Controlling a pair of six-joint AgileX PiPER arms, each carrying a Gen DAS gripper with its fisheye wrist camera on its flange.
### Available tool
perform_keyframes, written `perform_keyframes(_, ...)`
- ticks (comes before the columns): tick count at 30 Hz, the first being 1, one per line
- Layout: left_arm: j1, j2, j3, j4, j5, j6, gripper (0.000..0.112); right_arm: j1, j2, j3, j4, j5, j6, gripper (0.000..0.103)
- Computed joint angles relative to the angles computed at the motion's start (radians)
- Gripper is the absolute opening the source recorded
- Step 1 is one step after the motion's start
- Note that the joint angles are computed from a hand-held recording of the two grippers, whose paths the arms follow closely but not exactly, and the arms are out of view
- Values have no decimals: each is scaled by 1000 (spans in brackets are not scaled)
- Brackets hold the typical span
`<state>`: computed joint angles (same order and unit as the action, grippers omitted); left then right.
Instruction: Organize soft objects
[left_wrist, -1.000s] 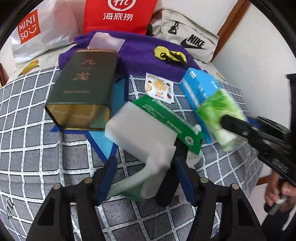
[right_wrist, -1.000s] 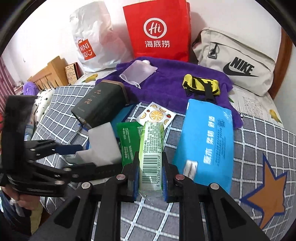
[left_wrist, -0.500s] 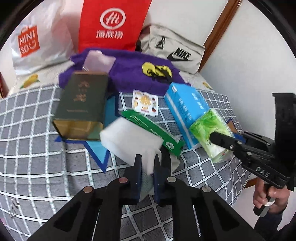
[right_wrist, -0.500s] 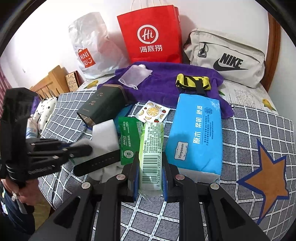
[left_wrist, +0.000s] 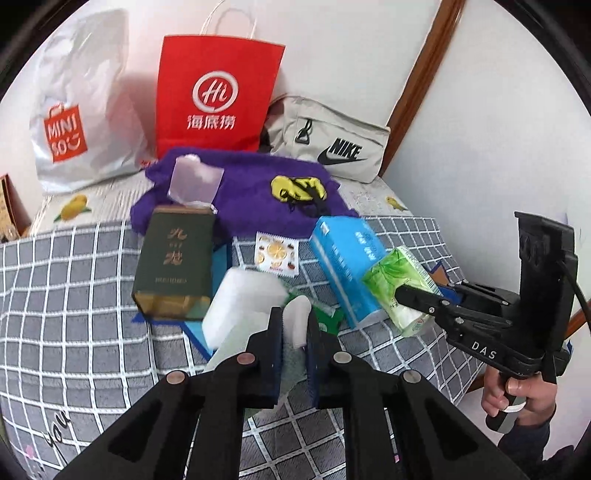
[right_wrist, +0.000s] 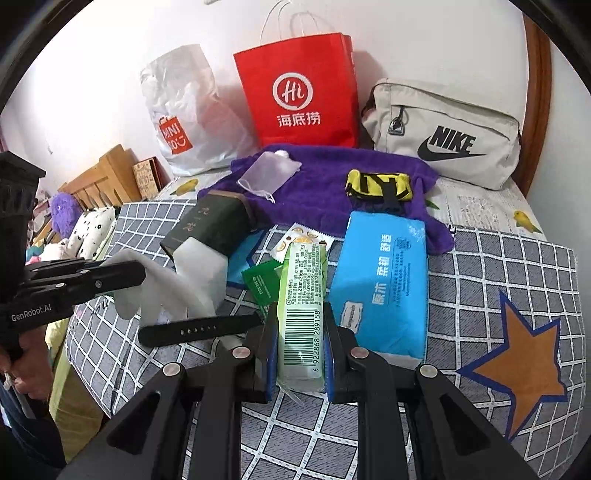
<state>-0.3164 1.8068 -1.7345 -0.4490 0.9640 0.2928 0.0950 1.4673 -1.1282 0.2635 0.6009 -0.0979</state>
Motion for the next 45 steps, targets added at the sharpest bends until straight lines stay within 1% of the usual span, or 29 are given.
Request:
perform_keyframes(2,6,3,-21,-26,13,10,11,-8,-10,-1,3,1,-4,19)
perform_keyframes(8,9,2,-59,-24,21,-5,11,-31,-29,-4,12,11,-13,19)
perform_keyframes(15,5,3,-102,7,33,-33,11,-46,-29,-24,23,19,-32,19)
perform_keyframes(19,5,13,-127,22,36,-47,11,-75,-15,-43,96,43,-87,19)
perform_keyframes(27,21,51,-193,35,58,-65,11,-83,4,-98,62,64,-58,19)
perform_keyframes(33,22,101,-279,57,84,-81,11,-95,33,-146,56,78,-61,19)
perform_keyframes(37,27,152,-358,61,117,-84,11,-107,74,-198,48,92,-58,19)
perform_keyframes(42,27,229,-487,88,157,-117,11,-125,132,-273,57,121,-68,19)
perform_keyframes(45,23,286,-591,122,192,-146,11,-125,166,-315,48,131,-63,19)
